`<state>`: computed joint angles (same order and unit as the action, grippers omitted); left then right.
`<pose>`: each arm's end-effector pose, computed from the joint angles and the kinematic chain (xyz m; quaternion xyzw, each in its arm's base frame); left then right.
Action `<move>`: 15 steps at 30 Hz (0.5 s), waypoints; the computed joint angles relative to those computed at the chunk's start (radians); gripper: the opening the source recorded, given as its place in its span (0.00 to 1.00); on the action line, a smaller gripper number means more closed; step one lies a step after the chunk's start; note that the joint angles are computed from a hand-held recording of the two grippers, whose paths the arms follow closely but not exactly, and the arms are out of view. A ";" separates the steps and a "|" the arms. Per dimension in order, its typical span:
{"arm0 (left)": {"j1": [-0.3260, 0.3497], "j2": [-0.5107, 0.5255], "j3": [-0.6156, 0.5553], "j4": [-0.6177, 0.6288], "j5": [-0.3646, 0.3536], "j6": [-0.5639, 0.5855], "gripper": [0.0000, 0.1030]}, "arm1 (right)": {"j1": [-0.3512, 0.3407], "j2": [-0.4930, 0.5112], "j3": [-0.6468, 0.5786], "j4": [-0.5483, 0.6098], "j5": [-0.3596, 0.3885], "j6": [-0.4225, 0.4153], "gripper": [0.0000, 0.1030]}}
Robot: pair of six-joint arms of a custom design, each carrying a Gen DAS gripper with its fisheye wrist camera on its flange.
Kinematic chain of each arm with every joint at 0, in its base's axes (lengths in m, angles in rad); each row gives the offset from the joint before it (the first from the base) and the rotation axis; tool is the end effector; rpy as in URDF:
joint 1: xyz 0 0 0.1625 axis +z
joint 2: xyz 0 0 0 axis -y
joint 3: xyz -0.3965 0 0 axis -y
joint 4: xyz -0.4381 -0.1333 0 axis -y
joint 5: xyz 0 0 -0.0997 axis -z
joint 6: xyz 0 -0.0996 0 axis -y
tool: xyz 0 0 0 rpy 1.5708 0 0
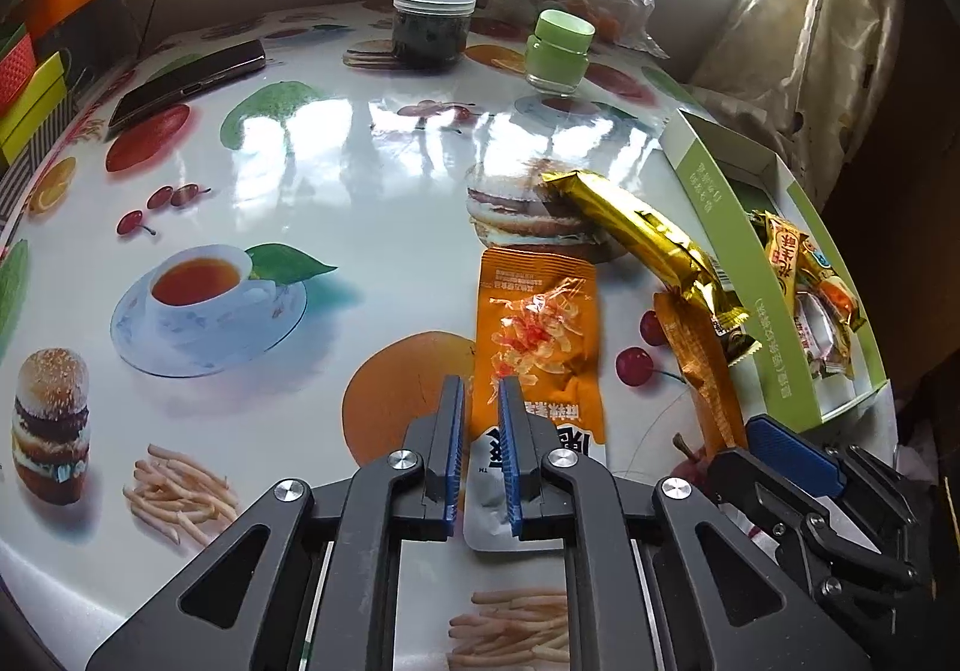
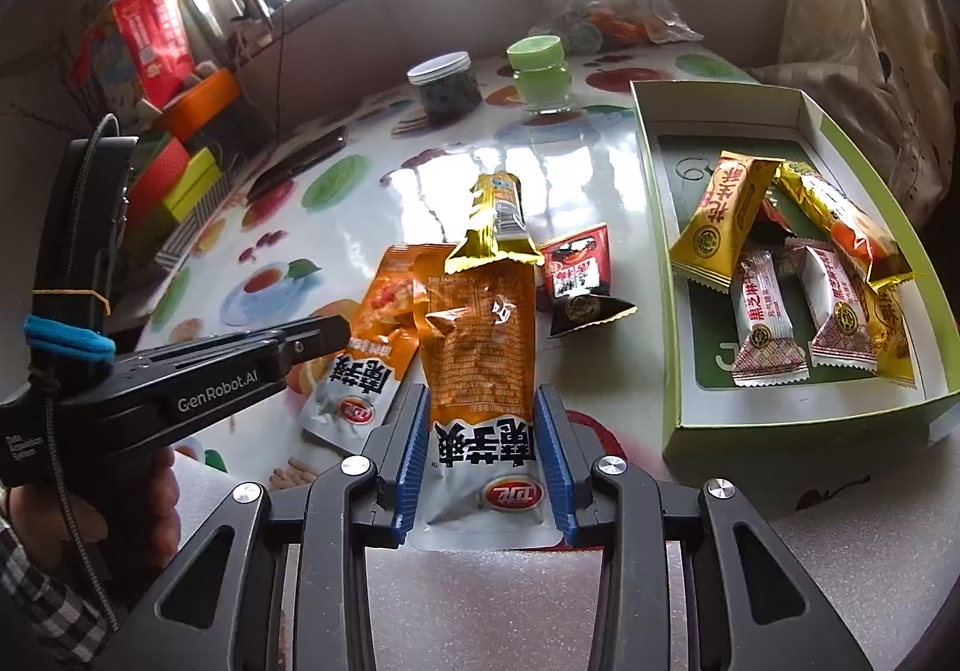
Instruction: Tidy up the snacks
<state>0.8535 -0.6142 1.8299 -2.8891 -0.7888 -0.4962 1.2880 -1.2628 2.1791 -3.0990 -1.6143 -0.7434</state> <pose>-0.2297 -0.5729 -0.0798 0.0824 0.9198 -0.2560 0.2856 -0.0228 -0.5408 0.1686 0.2112 -0.9297 0.2522 0.1659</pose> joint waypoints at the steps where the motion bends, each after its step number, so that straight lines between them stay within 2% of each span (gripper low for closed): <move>1: -0.001 0.001 -0.001 -0.007 -0.005 0.008 0.30 | -0.002 -0.002 0.001 0.000 0.004 -0.001 0.32; 2: 0.000 0.002 -0.001 -0.012 -0.013 0.017 0.38 | -0.003 -0.003 0.003 -0.002 0.006 -0.002 0.32; 3: 0.001 0.004 -0.004 -0.012 -0.027 0.027 0.50 | -0.002 -0.003 0.004 -0.005 0.006 -0.001 0.32; 4: 0.003 0.005 -0.009 -0.006 -0.038 0.036 0.52 | -0.003 -0.003 0.004 -0.005 0.007 -0.001 0.32; 5: 0.005 0.009 -0.018 0.011 -0.050 0.044 0.52 | -0.004 -0.002 0.004 -0.006 0.008 0.000 0.32; 10: -0.021 0.045 -0.059 0.119 0.036 0.068 0.54 | -0.009 -0.005 0.007 -0.011 0.012 0.008 0.33; 15: -0.028 0.057 -0.067 0.134 0.053 0.082 0.57 | -0.016 -0.013 0.014 -0.014 0.017 0.010 0.32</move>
<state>0.8254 -0.5576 1.7631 -2.7554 -0.7353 -0.4146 1.2724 -1.2759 2.1927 -3.1132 -1.5973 -0.7335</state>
